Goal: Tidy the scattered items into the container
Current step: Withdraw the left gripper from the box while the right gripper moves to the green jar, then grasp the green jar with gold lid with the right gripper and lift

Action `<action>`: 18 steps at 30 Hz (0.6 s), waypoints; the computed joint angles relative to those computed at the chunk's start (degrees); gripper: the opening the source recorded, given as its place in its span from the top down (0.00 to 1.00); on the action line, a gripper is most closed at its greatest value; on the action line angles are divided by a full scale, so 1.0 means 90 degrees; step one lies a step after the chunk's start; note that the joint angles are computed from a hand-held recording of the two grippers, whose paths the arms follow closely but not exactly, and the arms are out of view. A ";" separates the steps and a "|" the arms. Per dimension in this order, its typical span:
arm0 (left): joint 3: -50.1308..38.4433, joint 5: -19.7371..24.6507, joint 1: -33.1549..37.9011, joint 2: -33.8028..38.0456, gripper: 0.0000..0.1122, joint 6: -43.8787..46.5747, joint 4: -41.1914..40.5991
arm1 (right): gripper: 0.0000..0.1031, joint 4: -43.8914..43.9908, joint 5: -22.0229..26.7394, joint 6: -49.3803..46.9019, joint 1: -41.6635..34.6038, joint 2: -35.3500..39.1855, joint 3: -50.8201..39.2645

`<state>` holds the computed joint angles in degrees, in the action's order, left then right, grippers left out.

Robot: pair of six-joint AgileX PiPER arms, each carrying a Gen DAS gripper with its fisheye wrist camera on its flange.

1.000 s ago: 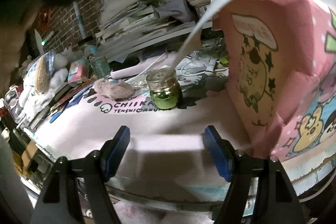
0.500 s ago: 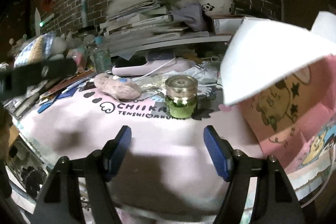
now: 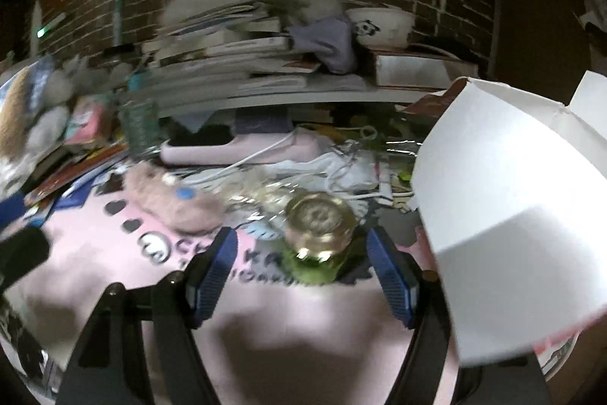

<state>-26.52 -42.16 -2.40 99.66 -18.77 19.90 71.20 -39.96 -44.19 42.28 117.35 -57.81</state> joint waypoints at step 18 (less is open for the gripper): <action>-0.0348 -0.0264 0.0053 0.0575 0.16 -0.0339 0.0589 | 0.57 0.1055 0.1853 -0.1482 -0.0952 0.0281 -0.0866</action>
